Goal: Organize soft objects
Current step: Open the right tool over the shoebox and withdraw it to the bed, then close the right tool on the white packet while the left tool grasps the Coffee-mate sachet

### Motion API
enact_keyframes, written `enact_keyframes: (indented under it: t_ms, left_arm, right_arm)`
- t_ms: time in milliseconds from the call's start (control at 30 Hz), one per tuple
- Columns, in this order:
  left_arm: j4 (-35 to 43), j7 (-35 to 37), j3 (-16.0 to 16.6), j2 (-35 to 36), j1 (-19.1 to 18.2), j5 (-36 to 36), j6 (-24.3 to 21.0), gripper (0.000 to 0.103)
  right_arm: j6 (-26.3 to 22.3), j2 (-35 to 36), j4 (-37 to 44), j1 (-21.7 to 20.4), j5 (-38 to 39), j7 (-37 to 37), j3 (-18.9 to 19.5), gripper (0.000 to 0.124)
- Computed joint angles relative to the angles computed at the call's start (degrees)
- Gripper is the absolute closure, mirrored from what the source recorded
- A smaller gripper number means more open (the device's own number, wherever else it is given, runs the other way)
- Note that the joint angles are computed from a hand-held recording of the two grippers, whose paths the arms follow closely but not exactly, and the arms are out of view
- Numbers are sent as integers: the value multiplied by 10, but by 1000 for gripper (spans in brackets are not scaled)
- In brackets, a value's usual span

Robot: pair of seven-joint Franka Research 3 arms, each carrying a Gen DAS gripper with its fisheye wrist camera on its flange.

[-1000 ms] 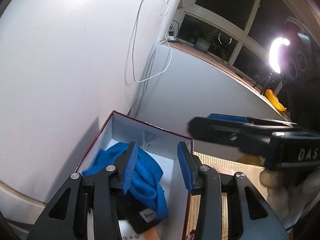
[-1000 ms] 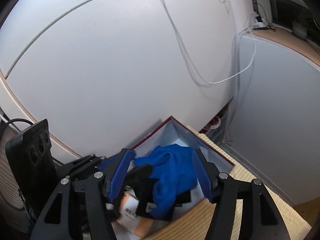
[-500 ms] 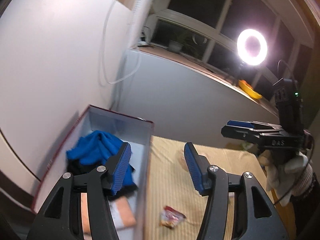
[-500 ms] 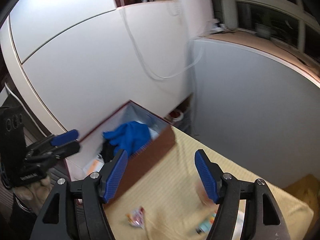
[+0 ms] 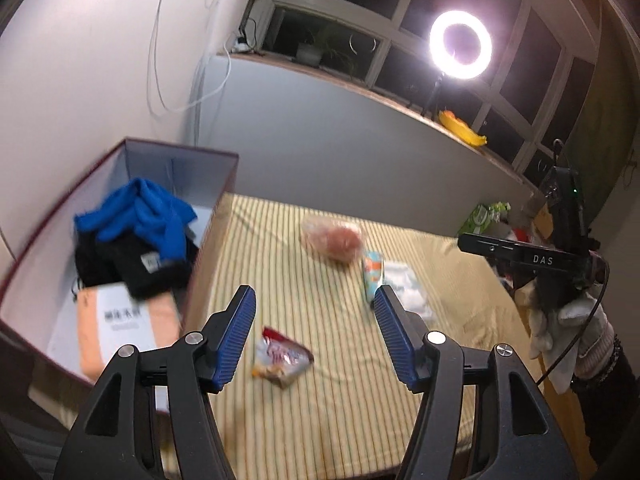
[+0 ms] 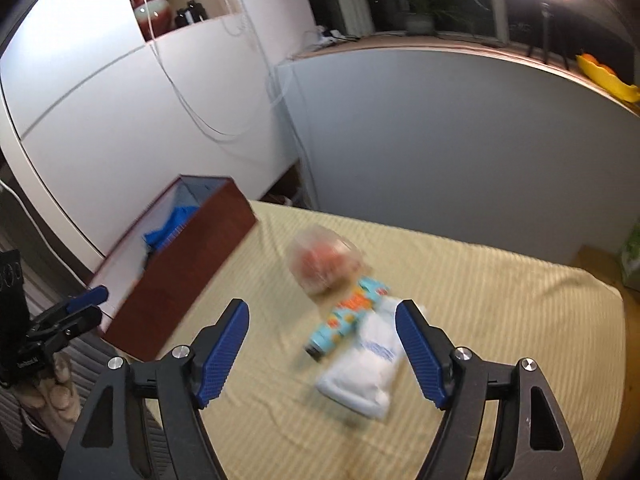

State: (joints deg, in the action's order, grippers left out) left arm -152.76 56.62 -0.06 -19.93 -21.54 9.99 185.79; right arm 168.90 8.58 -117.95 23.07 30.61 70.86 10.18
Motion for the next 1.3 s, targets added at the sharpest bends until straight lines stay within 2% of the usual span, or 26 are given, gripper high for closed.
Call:
enact_keyframes:
  t_ms: [100, 333, 400, 467, 733, 833, 967, 1167, 1300]
  left_arm:
    - [-14, -13, -16, 1, 9, -1, 8, 42]
    - [-22, -36, -65, 14, 42, 17, 8, 42]
    - [-18, -48, -118, 21, 91, 28, 5, 41]
    - [-12, -59, -159, 29, 128, 43, -3, 36]
    - [19, -132, -281, 59, 255, 133, -37, 36]
    - [27, -155, -284, 71, 262, 159, -44, 36]
    - [39, -199, -309, 81, 293, 212, -54, 35]
    - [43, -231, -273, 86, 265, 248, -57, 35]
    - [47, -252, -251, 92, 249, 277, -59, 35]
  right_arm:
    - [22, -17, -41, 9, -36, 25, -13, 52]
    - [22, -22, -73, 16, -99, 85, -27, 52]
    - [20, -17, -73, 12, -101, 91, -25, 52]
    - [12, -11, -70, 7, -98, 93, -23, 52]
    - [-51, 50, -7, -5, -106, 136, -28, 52]
    - [-69, 70, 19, -4, -109, 146, -30, 52]
    - [-95, 102, 59, 13, -155, 185, -48, 52]
    - [-133, 147, 118, 57, -261, 264, -89, 52]
    - [-149, 168, 144, 70, -309, 290, -98, 52]
